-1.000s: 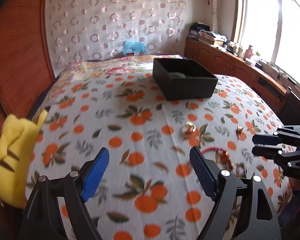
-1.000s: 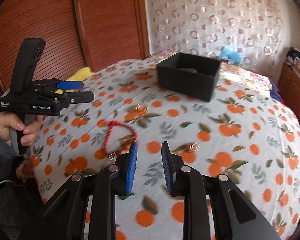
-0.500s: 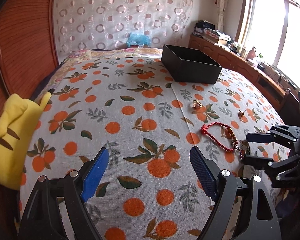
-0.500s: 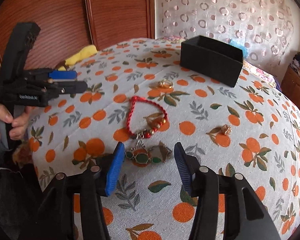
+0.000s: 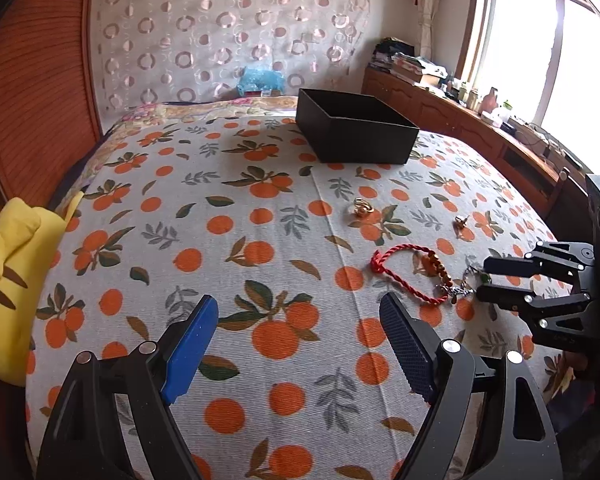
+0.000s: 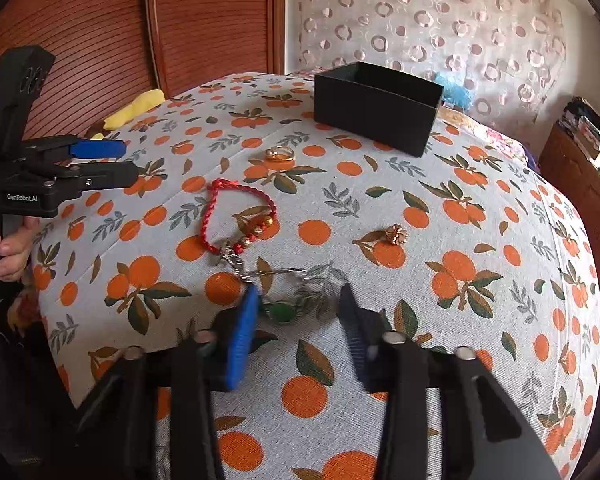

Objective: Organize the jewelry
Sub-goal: 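Move both open tools back to the red string bracelet and green pendant, then grasp the red string bracelet with the left tool while the right grasps the green pendant necklace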

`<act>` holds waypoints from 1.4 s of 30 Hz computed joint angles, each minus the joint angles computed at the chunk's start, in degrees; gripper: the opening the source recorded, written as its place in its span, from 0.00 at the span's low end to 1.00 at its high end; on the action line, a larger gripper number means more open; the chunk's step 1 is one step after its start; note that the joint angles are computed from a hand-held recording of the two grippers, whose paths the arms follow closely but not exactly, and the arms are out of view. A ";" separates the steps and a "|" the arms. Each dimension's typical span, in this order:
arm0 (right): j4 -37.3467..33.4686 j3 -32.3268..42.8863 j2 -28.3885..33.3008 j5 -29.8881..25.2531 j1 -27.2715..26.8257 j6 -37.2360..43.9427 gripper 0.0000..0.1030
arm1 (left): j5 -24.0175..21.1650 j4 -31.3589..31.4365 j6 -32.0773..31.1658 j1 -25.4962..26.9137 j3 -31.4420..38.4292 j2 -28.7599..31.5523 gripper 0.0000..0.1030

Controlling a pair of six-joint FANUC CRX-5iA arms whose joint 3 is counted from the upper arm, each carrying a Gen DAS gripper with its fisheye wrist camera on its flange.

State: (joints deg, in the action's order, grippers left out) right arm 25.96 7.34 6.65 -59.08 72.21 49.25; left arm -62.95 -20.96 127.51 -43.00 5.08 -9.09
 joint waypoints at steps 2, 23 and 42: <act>0.34 -0.53 -0.35 0.23 0.06 -0.37 0.25 | 0.02 0.04 -0.13 -0.27 0.23 0.23 0.77; 5.38 -2.74 -3.59 5.01 -1.24 -3.94 0.24 | 1.33 6.24 -9.85 0.49 7.52 9.12 0.63; 6.77 -1.63 -3.33 5.11 -2.39 -3.06 0.24 | 2.81 3.90 -8.35 -0.28 7.36 8.56 0.06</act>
